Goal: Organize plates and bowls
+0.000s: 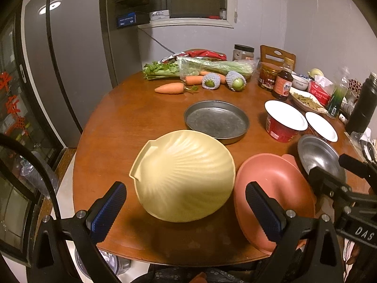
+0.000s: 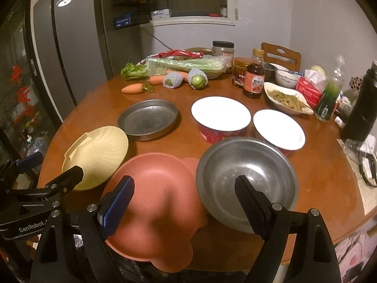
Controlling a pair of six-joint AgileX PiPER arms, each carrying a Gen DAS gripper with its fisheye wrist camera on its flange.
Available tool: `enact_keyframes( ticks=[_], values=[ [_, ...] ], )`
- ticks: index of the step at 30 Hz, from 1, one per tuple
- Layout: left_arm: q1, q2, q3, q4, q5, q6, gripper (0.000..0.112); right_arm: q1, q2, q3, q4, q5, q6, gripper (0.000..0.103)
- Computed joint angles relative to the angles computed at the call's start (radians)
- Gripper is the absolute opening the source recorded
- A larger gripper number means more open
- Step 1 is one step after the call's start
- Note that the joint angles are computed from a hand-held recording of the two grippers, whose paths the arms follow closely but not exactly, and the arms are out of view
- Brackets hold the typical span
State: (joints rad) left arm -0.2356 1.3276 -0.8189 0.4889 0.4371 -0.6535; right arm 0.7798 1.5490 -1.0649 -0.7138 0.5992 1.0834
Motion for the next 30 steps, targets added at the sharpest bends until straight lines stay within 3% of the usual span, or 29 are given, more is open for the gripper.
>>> enact_keyframes(
  ticks=[9, 14, 19, 30],
  values=[
    [0.164, 0.012, -0.015, -0.159, -0.013, 0.169, 0.102, -0.018, 0.126, -0.209, 0.168, 0.015, -0.273, 0.088],
    [0.240, 0.048, -0.019, -0.241, -0.009, 0.274, 0.102, -0.054, 0.253, -0.366, 0.415, 0.030, -0.534, 0.088],
    [0.292, 0.092, -0.024, -0.395, -0.010, 0.433, 0.102, -0.054, 0.374, -0.511, 0.439, 0.089, -0.598, 0.085],
    [0.327, 0.158, -0.050, -0.514, -0.004, 0.543, 0.100, -0.081, 0.570, -0.731, 0.605, 0.187, -0.793, 0.049]
  ],
)
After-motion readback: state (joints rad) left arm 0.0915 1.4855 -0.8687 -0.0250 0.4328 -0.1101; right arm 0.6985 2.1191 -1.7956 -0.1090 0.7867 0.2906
